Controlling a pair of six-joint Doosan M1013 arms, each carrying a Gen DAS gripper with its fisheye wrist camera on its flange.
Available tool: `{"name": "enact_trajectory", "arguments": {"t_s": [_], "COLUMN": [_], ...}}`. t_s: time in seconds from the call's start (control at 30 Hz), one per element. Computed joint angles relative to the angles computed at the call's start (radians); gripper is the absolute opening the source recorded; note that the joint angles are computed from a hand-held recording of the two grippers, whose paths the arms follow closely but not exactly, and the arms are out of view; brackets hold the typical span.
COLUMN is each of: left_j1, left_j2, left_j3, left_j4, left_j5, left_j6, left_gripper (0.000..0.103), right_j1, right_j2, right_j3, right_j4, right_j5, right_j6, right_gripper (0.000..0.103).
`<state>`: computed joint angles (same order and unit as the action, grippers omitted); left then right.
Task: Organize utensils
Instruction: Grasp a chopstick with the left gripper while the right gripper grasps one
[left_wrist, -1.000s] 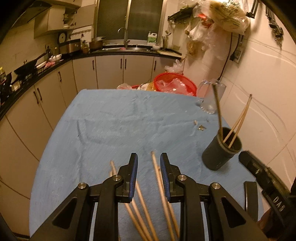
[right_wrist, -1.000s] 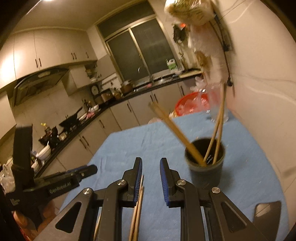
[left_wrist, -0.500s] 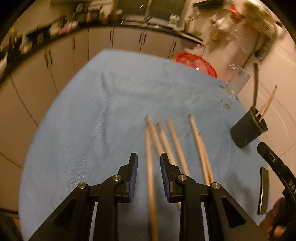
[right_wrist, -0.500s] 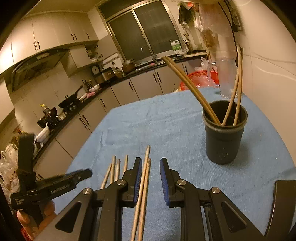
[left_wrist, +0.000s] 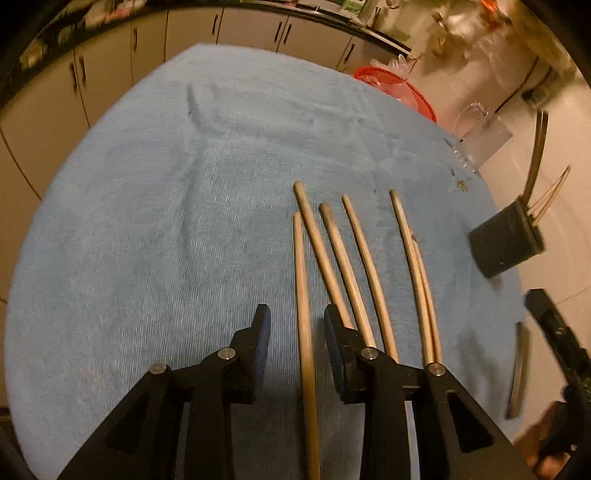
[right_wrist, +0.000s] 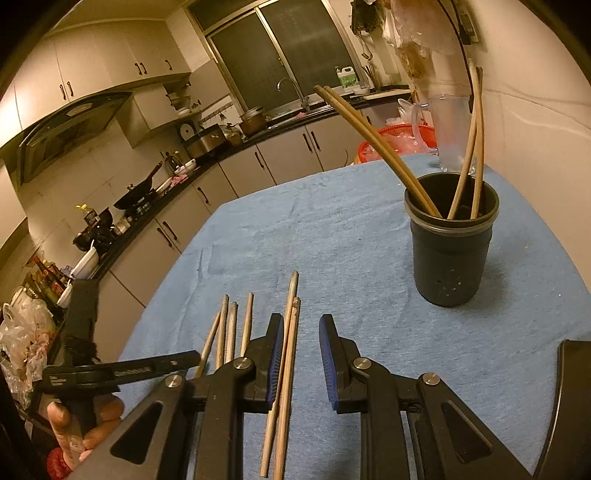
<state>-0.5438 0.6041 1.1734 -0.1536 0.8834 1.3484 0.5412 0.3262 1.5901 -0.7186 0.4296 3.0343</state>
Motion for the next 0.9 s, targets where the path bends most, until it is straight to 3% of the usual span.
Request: {"name": "enact_trajectory", "arguments": {"t_s": [0.17, 0.23, 0.3, 0.37, 0.5, 0.6, 0.9], "left_j1": [-0.025, -0.022, -0.017, -0.004, 0.004, 0.008, 0.018], "left_j2": [0.032, 0.04, 0.04, 0.038, 0.036, 0.051, 0.122], "left_j3": [-0.058, -0.073, -0.074, -0.07, -0.068, -0.092, -0.219], "left_j4": [0.159, 0.201, 0.225, 0.182, 0.147, 0.135, 0.097], "left_j5": [0.043, 0.067, 0.082, 0.081, 0.09, 0.117, 0.215], "left_j6": [-0.112, -0.152, -0.185, -0.167, -0.129, -0.105, -0.054], "left_gripper": [0.031, 0.026, 0.01, 0.01, 0.01, 0.01, 0.01], "right_j1": [-0.007, -0.017, -0.034, -0.056, -0.105, -0.127, -0.133], "right_j2": [0.008, 0.021, 0.042, 0.081, 0.163, 0.233, 0.351], "right_j3": [-0.02, -0.05, -0.094, -0.163, -0.28, -0.376, -0.554], "right_j4": [0.085, 0.192, 0.343, 0.529, 0.791, 0.831, 0.8], "right_j5": [0.014, 0.026, 0.053, 0.123, 0.235, 0.337, 0.522], "right_j6": [-0.099, -0.221, -0.374, -0.567, -0.793, -0.83, -0.849], "right_gripper": [0.022, 0.022, 0.022, 0.022, 0.022, 0.022, 0.022]}}
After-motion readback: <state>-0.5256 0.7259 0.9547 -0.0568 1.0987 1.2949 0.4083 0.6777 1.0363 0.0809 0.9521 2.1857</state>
